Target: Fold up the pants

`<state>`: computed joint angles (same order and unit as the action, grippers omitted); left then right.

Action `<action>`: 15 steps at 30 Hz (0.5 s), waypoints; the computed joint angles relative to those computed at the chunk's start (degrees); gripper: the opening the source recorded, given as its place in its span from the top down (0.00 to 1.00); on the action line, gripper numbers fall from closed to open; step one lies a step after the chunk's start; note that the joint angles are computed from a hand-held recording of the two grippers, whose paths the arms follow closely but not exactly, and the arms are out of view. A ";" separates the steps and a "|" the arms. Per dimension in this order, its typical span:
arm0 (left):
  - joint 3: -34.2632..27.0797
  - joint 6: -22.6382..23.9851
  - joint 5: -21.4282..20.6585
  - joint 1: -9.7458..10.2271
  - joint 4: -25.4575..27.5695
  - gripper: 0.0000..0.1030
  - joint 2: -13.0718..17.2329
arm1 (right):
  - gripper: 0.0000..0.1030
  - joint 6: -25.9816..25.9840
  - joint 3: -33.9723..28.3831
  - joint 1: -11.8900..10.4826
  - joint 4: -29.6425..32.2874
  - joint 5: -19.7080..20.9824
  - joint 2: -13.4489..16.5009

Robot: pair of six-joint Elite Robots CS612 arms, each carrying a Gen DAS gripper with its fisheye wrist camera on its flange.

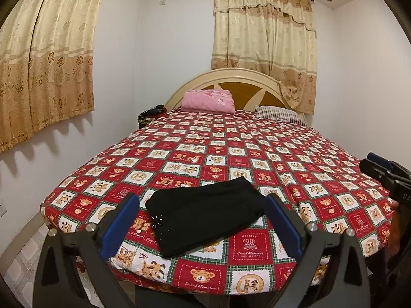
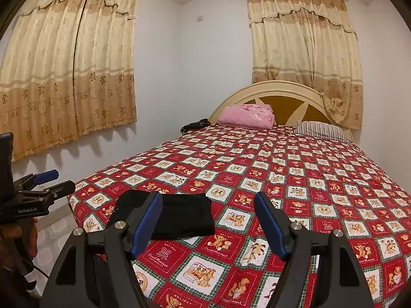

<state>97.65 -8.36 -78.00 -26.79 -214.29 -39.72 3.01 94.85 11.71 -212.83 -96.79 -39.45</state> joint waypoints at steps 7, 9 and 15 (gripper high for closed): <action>0.05 0.55 0.44 -0.27 0.02 0.00 -0.03 | 0.27 0.50 0.32 -0.24 -1.06 -0.16 -0.11; 0.08 0.60 0.48 -0.29 0.28 0.00 -0.11 | 0.27 0.56 0.38 -0.27 -1.10 -0.24 -0.14; 0.32 1.30 0.59 -0.42 0.49 0.00 -0.40 | 0.27 0.39 0.36 -0.30 -1.23 -0.24 -0.12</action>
<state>97.96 -7.05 -77.41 -27.21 -213.79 -40.12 3.40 95.21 11.41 -214.06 -97.03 -39.58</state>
